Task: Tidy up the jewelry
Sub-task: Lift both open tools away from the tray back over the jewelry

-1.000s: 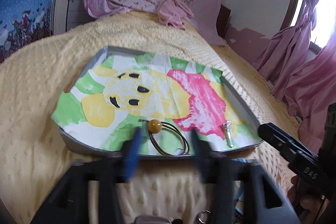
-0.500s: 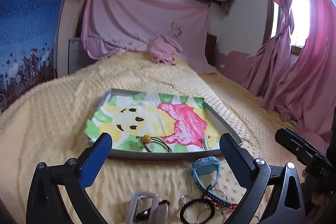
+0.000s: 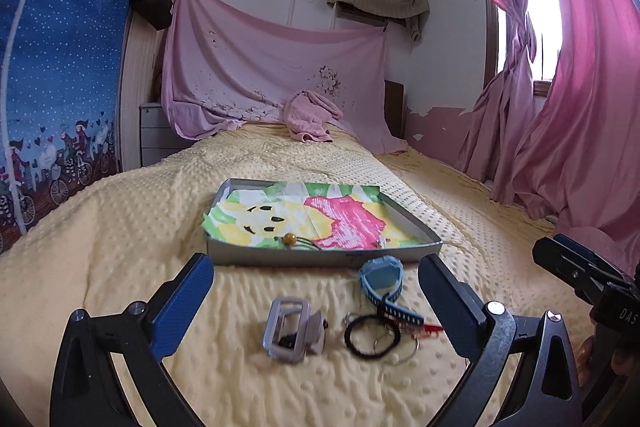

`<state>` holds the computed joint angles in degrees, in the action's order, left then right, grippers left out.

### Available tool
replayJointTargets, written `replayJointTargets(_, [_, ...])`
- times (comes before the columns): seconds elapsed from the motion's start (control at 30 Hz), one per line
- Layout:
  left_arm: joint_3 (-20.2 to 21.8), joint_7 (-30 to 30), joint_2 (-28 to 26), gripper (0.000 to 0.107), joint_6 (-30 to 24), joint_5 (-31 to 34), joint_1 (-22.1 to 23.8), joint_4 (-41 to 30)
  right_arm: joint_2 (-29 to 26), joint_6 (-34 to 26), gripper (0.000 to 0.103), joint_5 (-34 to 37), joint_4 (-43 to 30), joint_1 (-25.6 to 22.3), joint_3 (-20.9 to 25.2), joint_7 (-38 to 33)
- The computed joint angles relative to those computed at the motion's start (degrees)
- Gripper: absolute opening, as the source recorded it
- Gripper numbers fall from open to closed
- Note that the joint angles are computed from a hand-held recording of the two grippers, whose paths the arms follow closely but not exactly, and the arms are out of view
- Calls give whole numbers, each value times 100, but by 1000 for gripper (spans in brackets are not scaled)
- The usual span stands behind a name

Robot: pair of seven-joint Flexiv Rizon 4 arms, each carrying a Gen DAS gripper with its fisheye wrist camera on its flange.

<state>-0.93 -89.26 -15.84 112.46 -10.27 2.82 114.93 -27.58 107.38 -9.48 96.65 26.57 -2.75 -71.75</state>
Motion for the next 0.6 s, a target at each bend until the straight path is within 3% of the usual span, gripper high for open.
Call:
replayJointTargets(0.4, [233,24,313,103,426,-27,-228,893,619,25,97,757,1065,1186,-1031,-605])
replayJointTargets(0.6, [285,177,343,103,497,-142,-353,1068,685,-186,97,749,1243,1185,-990,-664])
